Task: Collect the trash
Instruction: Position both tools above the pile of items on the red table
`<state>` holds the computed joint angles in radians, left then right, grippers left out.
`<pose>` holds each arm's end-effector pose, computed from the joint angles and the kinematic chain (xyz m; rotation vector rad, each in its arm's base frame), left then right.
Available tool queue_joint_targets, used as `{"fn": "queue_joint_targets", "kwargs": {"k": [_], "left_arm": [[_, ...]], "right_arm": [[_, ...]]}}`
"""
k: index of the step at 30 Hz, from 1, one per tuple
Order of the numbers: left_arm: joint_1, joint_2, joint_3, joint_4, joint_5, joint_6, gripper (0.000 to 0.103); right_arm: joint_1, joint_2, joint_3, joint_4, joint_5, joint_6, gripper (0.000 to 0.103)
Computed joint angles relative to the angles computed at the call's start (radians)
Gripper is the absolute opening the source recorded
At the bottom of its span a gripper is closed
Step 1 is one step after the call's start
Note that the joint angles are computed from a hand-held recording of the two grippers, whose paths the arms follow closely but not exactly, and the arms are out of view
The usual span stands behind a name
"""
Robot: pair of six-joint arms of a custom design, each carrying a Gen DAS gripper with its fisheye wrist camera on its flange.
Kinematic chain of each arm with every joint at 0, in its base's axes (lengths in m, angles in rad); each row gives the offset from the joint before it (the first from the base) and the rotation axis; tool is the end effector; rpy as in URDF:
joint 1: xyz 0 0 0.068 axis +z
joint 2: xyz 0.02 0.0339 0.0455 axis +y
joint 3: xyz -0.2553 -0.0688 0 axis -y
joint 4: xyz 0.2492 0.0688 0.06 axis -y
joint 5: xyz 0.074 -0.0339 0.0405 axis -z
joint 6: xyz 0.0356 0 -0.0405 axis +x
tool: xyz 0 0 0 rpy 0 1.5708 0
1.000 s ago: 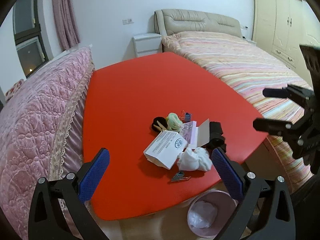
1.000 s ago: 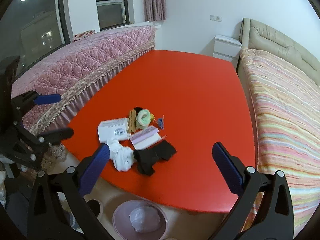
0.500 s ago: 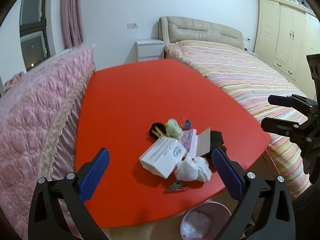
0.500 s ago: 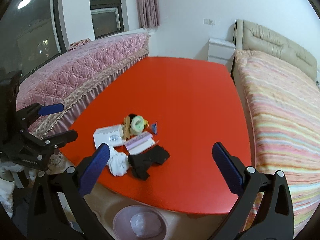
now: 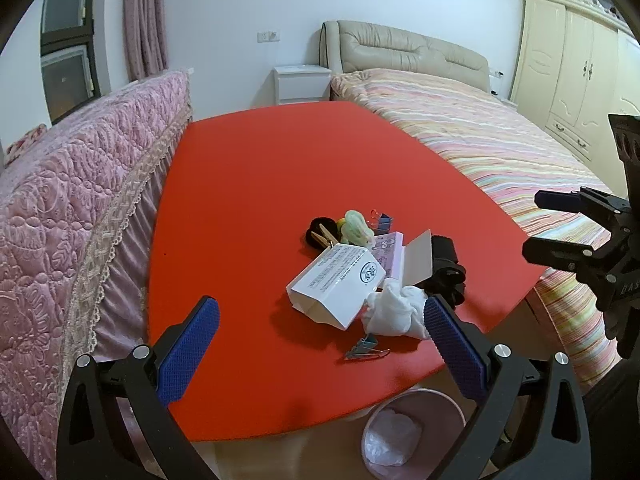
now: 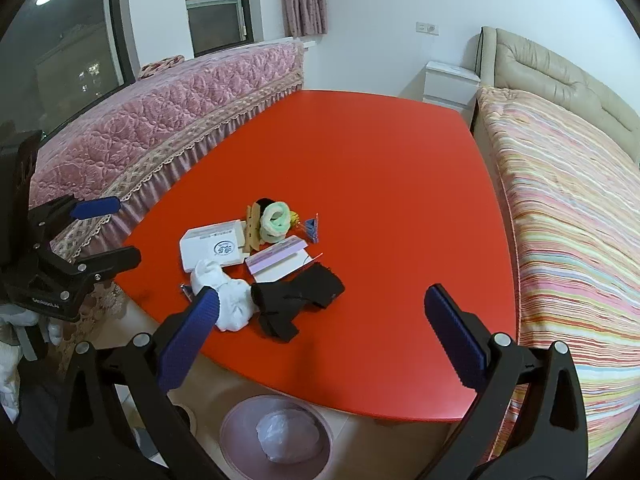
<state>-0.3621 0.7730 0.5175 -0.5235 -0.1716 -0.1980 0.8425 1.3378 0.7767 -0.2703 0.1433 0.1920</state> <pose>0.1622 -0.0549 0.2102 0.1077 2.3342 -0.0768 0.1885 0.2038 0.1994 -0.7076 2.3083 0.3119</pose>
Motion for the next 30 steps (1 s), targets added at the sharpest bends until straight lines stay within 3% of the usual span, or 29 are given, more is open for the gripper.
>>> {"fn": "queue_joint_targets", "kwargs": {"k": [24, 30], "left_arm": [[-0.070, 0.034, 0.017, 0.000, -0.051, -0.019, 0.097], [-0.054, 0.045, 0.021, 0.003, -0.043, -0.014, 0.097]], "right_arm": [[0.000, -0.043, -0.050, 0.005, -0.035, 0.020, 0.100], [-0.003, 0.071, 0.005, 0.003, -0.044, -0.016, 0.100]]}}
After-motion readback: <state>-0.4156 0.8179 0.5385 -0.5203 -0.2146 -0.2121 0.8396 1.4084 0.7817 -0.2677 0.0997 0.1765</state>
